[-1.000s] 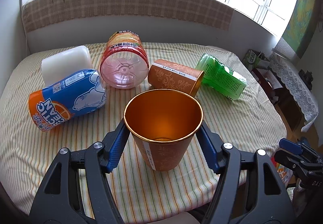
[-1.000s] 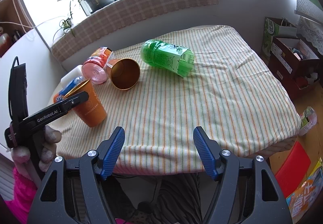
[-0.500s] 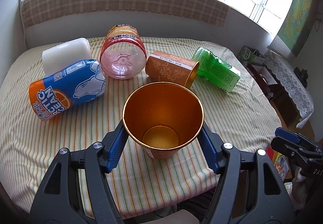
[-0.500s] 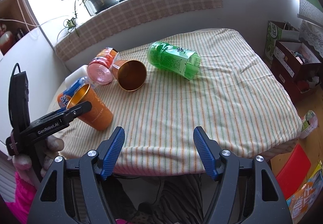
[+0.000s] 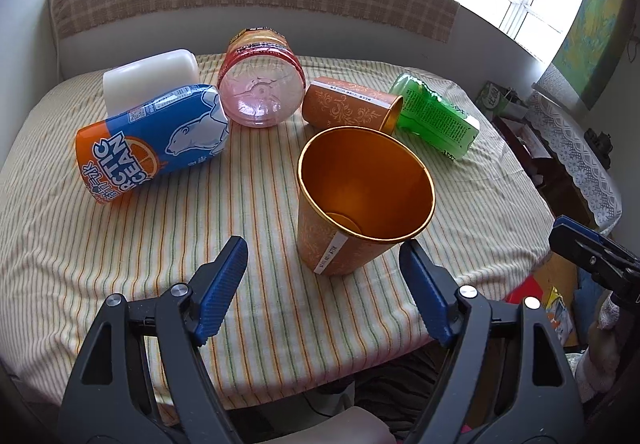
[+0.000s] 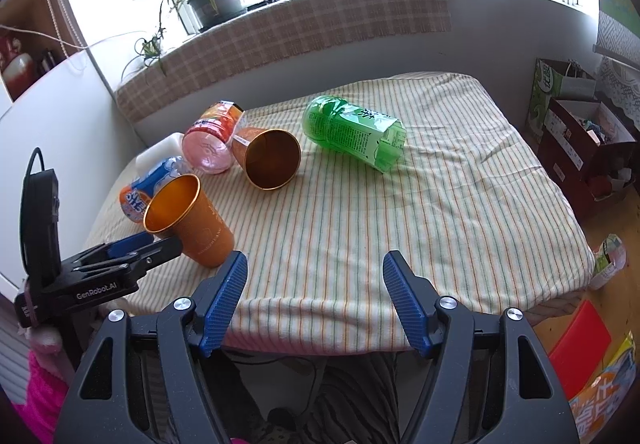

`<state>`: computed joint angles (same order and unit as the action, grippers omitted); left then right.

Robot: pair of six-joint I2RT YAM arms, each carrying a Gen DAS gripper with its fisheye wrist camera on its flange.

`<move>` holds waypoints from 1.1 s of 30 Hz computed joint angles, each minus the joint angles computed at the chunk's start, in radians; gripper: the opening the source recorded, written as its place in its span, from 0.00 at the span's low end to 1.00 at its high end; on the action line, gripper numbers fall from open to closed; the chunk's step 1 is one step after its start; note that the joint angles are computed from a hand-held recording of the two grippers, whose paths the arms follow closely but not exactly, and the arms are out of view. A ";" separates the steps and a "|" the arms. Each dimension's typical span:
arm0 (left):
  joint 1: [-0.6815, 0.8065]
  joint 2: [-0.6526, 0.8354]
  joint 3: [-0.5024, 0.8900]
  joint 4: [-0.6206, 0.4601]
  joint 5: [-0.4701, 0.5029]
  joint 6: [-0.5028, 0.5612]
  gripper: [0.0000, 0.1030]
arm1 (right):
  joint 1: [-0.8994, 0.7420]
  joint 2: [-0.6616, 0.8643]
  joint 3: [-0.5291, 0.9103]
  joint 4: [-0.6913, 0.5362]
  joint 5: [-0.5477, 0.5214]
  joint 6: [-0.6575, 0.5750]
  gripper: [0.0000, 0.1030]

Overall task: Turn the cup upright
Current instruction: 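Lift the cup with the left tool and carry it across the bed, then lower the cup upright onto the bed and open the left tool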

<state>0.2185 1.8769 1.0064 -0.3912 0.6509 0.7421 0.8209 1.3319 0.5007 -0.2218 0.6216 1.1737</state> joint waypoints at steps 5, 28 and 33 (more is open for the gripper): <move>0.077 -0.079 -0.053 0.043 0.038 -0.005 0.78 | 0.018 0.028 0.044 -0.018 0.064 -0.027 0.68; 0.258 -0.441 -0.320 0.445 0.192 -0.224 1.00 | 0.145 0.175 0.245 -0.164 0.393 0.003 0.79; 0.262 -0.444 -0.320 0.440 0.194 -0.224 1.00 | 0.146 0.178 0.252 -0.171 0.402 0.009 0.79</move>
<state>0.4809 1.4333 0.6868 0.0486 0.8444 0.5180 0.9672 1.5104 0.7525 -0.3924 1.0240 1.1828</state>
